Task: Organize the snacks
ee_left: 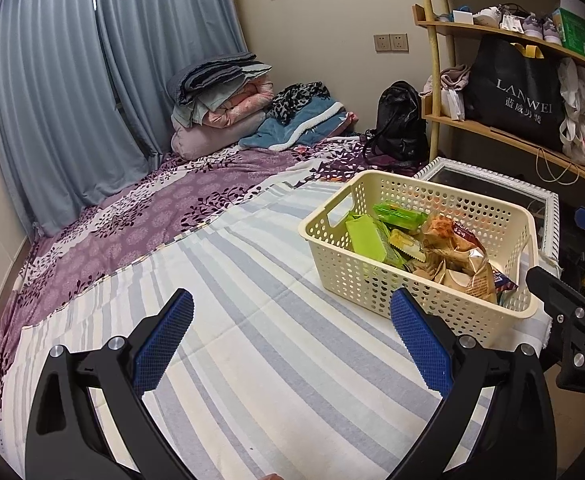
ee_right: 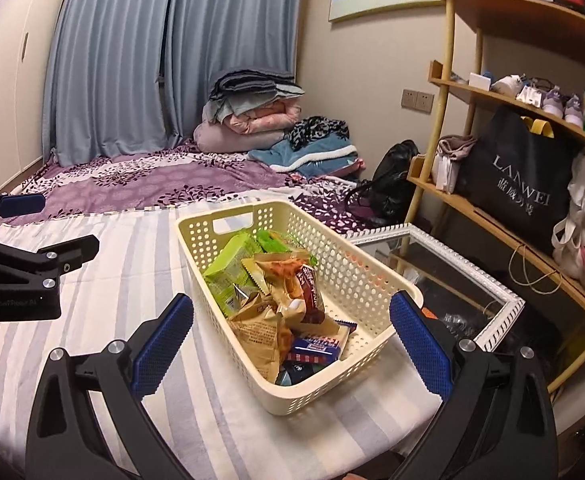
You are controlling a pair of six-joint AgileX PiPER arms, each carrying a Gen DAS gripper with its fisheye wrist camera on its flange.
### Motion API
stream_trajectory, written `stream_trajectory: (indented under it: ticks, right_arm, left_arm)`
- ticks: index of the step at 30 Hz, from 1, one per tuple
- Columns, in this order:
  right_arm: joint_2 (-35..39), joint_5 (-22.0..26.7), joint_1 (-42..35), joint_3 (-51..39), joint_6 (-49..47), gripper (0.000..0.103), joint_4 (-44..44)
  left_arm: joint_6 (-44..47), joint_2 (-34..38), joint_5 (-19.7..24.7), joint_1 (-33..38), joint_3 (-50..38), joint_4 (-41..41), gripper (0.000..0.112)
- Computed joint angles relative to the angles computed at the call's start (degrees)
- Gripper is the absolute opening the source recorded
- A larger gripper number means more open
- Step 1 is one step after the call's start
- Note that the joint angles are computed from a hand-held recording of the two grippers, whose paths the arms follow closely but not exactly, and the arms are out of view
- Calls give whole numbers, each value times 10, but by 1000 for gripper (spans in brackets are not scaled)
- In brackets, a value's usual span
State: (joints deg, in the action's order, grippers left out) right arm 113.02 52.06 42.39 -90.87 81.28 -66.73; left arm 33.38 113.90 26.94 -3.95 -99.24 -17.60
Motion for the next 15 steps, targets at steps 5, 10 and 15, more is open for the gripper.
stream_trajectory:
  ticks: [5, 10, 15]
  right_arm:
    - [6, 8, 4, -4, -6, 98, 5]
    - [17, 34, 15, -19, -14, 98, -1]
    - [23, 56, 22, -26, -16, 98, -11]
  left_arm:
    - [-11, -1, 0, -6, 3, 19, 100]
    - [-20, -5, -8, -12, 11, 39, 100]
    - [-38, -4, -11, -17, 11, 58, 100]
